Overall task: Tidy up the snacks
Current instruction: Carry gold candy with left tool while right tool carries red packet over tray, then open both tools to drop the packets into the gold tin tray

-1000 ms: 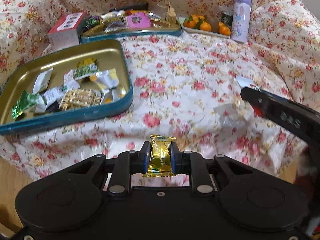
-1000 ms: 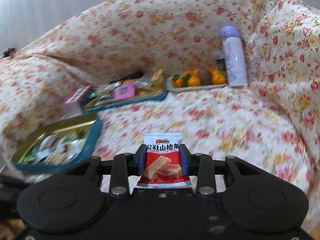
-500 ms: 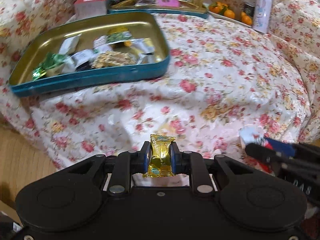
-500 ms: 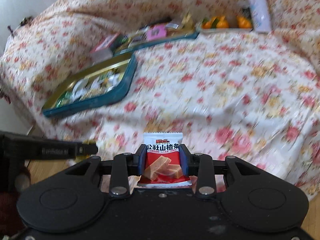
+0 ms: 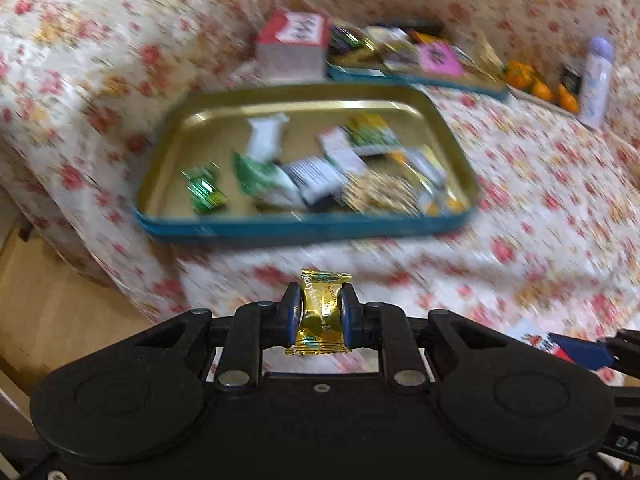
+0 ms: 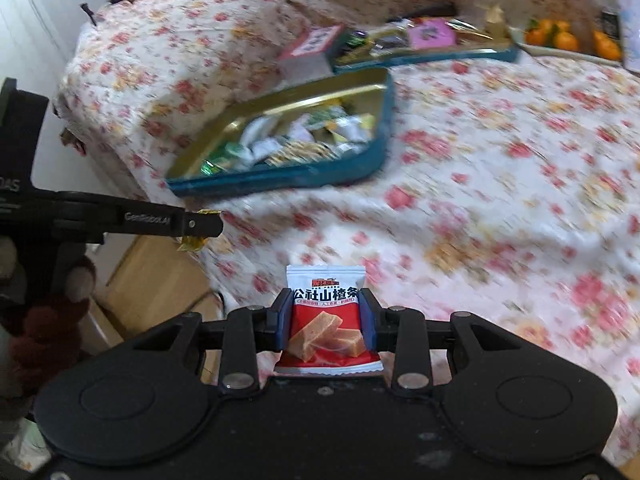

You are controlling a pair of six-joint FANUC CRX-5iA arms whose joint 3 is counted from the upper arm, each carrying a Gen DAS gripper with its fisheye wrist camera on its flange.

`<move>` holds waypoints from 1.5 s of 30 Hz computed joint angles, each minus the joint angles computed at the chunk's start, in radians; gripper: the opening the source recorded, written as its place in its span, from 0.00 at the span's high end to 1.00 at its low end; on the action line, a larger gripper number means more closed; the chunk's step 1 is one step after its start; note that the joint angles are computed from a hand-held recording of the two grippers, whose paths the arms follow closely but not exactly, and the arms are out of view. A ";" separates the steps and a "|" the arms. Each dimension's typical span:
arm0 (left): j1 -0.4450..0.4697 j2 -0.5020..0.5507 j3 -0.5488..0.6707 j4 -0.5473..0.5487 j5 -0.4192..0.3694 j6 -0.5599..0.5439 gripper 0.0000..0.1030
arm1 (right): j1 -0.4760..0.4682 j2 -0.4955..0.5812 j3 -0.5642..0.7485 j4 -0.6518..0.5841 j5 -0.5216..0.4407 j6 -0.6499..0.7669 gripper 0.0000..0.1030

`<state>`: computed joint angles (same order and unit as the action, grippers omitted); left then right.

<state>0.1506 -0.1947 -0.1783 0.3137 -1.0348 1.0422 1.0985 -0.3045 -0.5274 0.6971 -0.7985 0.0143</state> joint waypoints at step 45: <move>0.037 0.221 0.179 -0.002 0.195 0.211 0.66 | -0.255 0.547 0.478 0.222 0.115 0.134 0.65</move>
<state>0.1875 0.0264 0.0007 0.3118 -0.8397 1.2534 0.8431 0.2421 -0.0495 0.9194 -0.6831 0.1480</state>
